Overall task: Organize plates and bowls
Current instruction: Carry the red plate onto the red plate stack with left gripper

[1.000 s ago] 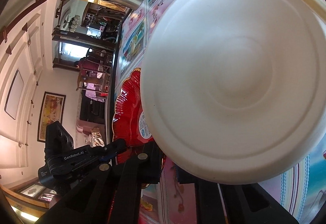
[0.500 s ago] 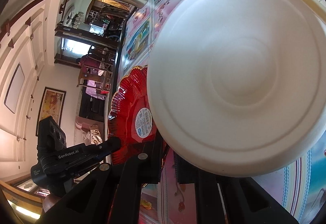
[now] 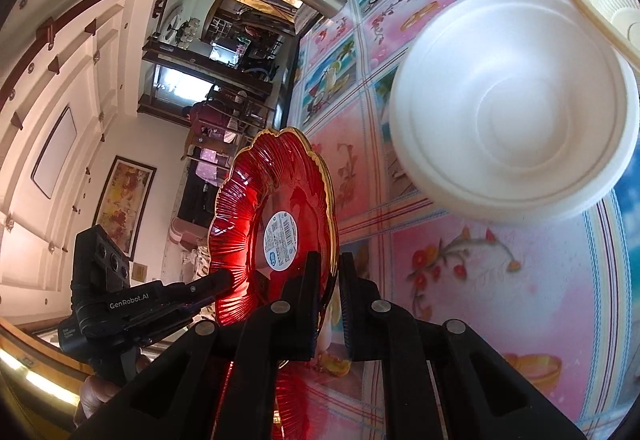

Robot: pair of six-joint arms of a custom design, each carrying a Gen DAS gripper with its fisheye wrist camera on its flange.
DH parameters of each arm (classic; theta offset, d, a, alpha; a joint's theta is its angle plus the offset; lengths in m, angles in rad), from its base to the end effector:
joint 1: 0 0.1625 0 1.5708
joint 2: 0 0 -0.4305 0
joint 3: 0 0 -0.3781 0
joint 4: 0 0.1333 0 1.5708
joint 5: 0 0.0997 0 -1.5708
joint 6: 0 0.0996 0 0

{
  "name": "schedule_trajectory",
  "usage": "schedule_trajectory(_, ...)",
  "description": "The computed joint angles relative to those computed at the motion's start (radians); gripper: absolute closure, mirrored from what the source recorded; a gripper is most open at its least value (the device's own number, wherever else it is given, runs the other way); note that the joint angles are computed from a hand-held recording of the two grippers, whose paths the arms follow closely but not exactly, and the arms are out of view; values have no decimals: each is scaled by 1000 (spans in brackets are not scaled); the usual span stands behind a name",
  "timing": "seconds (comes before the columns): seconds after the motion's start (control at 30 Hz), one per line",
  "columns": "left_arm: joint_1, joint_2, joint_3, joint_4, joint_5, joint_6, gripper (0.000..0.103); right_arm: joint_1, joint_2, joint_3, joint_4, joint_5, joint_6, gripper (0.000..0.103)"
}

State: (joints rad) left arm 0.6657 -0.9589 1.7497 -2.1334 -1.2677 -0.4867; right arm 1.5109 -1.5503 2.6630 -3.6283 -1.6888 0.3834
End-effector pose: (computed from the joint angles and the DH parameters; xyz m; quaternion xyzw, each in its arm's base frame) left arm -0.3624 -0.4919 0.1309 0.2208 0.9571 -0.0098 0.1873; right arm 0.1025 -0.3213 0.2766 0.2216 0.8613 -0.4568 0.0213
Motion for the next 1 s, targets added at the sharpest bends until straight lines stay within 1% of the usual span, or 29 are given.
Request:
schedule_trajectory(0.1,-17,-65,46,15,9,0,95,58,-1,7,-5,-22,14,94)
schedule_trajectory(0.23,-35,-150,105,36,30,-5,95,169,0,0,19,-92,33,94)
schedule_trajectory(0.3,-42,-191,133,53,49,-14,94,214,18,-3,30,-115,49,94)
schedule_trajectory(0.43,-42,-260,180,94,75,-33,94,271,79,-17,47,-135,73,94)
schedule_trajectory(0.63,-23,-338,240,141,98,-49,92,336,171,-44,80,-159,97,94)
schedule_trajectory(0.8,-3,-363,265,181,113,-51,91,372,238,-85,123,-192,103,94)
schedule_trajectory(1.0,4,-348,270,199,137,-27,90,367,285,-102,155,-207,118,94)
